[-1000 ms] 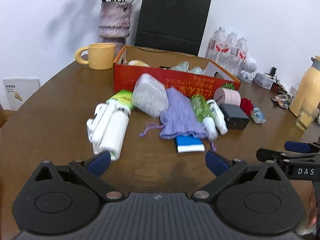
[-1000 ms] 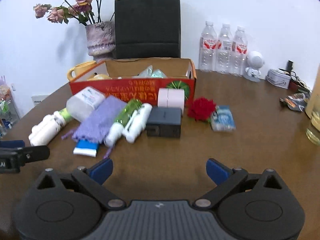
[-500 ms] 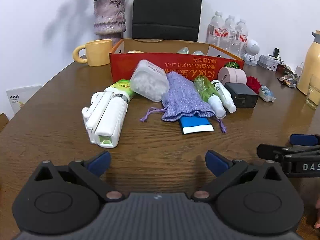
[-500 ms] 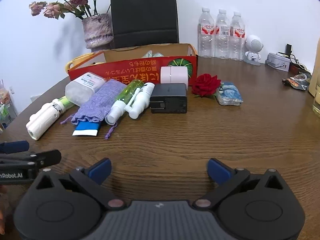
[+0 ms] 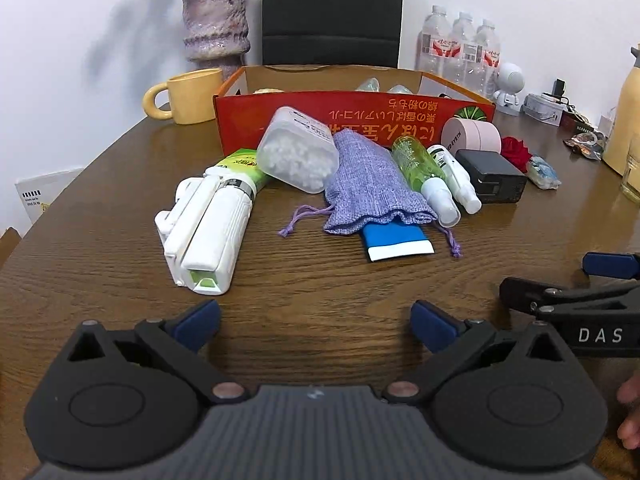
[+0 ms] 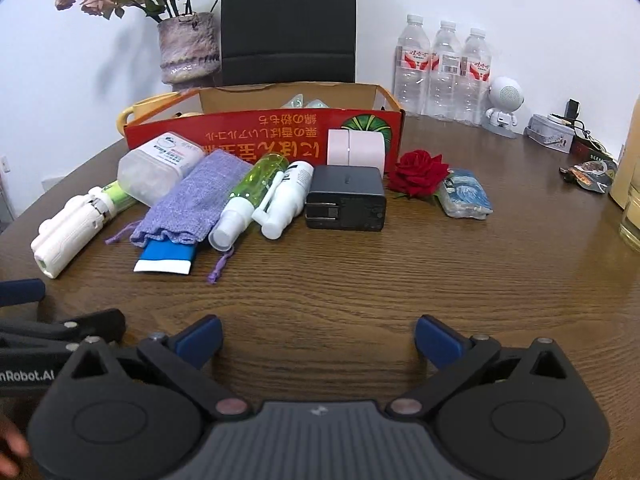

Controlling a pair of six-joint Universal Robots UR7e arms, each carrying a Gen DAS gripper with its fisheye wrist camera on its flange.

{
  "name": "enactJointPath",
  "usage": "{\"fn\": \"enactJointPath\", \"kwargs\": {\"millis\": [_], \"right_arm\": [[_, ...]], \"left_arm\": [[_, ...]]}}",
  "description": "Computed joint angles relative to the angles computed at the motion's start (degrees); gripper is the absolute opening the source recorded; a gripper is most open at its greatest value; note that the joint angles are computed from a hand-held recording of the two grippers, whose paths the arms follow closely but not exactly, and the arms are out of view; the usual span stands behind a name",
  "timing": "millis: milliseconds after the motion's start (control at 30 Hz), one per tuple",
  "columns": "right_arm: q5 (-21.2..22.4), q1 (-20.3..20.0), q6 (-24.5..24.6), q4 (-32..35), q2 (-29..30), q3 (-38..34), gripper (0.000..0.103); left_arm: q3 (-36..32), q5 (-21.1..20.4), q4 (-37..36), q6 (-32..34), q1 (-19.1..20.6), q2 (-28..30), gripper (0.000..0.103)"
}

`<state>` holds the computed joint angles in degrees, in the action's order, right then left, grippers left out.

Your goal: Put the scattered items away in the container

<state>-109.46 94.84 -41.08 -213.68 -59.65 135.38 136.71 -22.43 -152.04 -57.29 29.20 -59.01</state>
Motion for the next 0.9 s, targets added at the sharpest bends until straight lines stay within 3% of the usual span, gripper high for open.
{"fn": "enactJointPath", "kwargs": {"millis": [900], "right_arm": [[0.4,-0.3,-0.4,0.1,-0.9,0.9,0.103]], "left_arm": [[-0.1,0.1,-0.7,0.6,0.3,0.2,0.103]]}}
